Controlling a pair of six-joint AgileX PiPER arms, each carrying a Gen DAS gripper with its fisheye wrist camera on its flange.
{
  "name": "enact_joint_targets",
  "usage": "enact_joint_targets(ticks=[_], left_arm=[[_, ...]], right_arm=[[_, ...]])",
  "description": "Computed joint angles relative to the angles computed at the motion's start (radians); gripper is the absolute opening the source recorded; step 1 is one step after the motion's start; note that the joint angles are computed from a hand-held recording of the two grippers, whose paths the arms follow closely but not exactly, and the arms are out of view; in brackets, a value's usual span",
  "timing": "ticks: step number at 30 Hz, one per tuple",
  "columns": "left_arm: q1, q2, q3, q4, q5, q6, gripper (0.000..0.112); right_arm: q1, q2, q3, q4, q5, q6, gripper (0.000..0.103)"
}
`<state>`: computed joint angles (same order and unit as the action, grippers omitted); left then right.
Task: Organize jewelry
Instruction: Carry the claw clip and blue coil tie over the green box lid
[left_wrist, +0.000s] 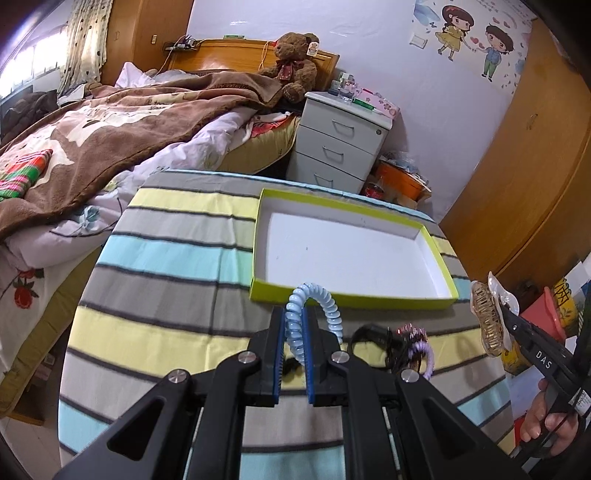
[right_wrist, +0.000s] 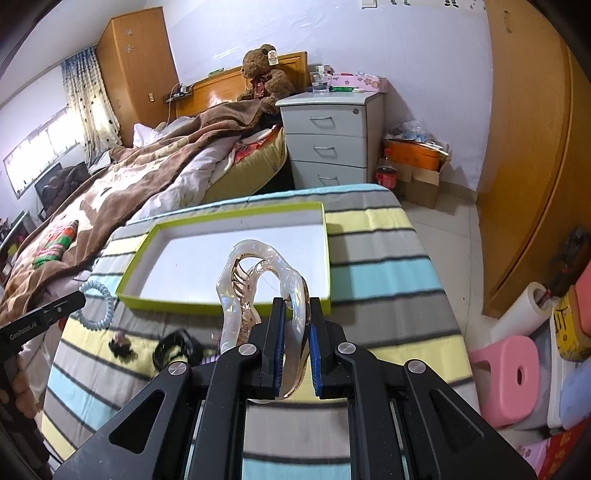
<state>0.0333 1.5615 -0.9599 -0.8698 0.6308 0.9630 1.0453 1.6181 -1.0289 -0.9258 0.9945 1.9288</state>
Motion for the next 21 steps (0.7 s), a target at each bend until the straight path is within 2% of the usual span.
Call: enact_joint_targets(ticks=[10,21], left_arm=[[-0.071,0.178,-0.227,0.055,0.015,-0.118,0.01],[-0.158,0.394,-0.485,0.188,0.017,-0.293,0.01]], right_arm=[[-0.201,0.074,-0.078,0.045,-0.124,-0.169,0.012],[-0.379,0.208,-0.188,0.142,-0.244,-0.353,0.012]])
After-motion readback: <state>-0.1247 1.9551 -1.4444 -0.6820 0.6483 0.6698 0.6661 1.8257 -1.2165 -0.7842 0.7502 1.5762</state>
